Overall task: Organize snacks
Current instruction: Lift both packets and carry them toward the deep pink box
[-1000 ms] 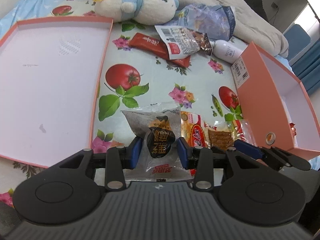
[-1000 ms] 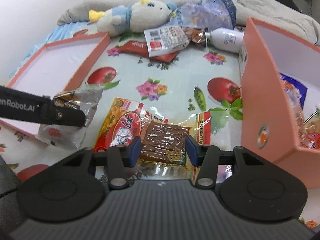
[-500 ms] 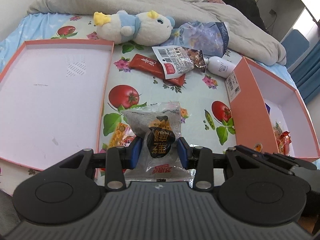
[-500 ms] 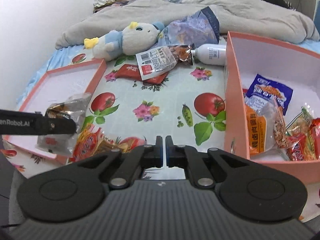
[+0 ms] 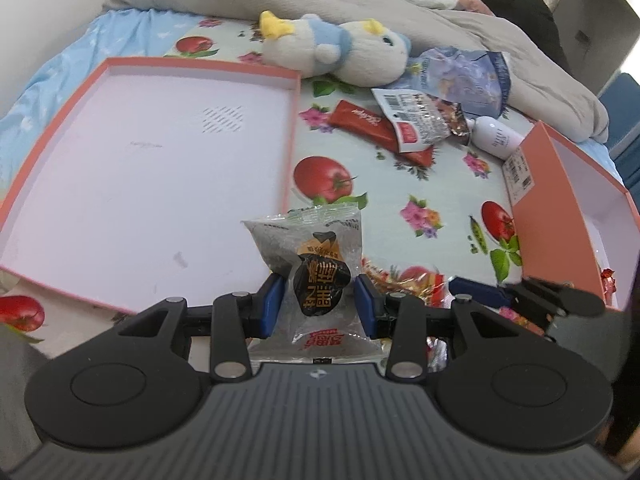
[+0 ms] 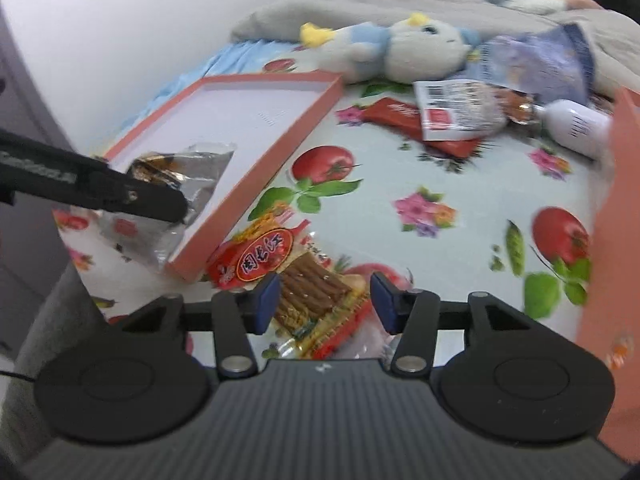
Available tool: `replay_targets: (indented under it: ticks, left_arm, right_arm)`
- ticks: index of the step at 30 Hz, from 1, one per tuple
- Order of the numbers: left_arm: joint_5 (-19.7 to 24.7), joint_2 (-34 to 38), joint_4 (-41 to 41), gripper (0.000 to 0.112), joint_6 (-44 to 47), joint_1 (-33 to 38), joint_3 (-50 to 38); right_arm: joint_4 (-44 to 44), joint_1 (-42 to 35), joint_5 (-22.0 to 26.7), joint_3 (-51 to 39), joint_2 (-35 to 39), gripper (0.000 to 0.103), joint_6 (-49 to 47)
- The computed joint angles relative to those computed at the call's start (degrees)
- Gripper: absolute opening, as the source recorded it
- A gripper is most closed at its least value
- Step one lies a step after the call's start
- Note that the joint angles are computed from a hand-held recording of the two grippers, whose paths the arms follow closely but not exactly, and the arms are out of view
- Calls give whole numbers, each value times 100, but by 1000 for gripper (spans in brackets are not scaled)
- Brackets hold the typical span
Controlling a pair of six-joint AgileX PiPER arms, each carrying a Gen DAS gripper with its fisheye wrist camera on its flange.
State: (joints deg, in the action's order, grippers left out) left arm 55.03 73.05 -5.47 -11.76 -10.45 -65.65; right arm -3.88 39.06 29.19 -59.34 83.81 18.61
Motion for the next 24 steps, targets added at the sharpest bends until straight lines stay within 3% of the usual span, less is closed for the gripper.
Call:
replay_targets:
  ticks: [2,4,5,6,8,12,16,22,24]
  left_arm:
    - [-4,-42,-86,45,89,108,99]
    - [-22,-74,-185,45,181,210,195]
    - [-34,-73,-218,45,210,245,232]
    - [-42,-72,-267,45,261,291,266]
    - [-76,-59,-330,45,303,325,308]
    - [-129,-27,-435,45,390,381,355]
    - [-158,32,-495,45,425,399,345]
    - [-214,78,-550,45,435,403,364]
    - [-226,84,-552,45,428,380,374]
  right_arm:
    - [190,-37,17,-140,234,54,-439]
    - [472,-96,-75,-161,354,72,-901]
    - [696,-147,-185,-112,374,87,-1210]
    - [1044,-220,-308,-68,410,89,-1657]
    - [1445,-320,-287,-128,543,89,-2230]
    - [1113,-272,-183,-290,872,90,-2263]
    - [1232,-241,3,-400,1017,103,-2520]
    - [855,-109,171,-527,1085,103,-1980]
    - [740,-35,300,-579,1063,94,-1847]
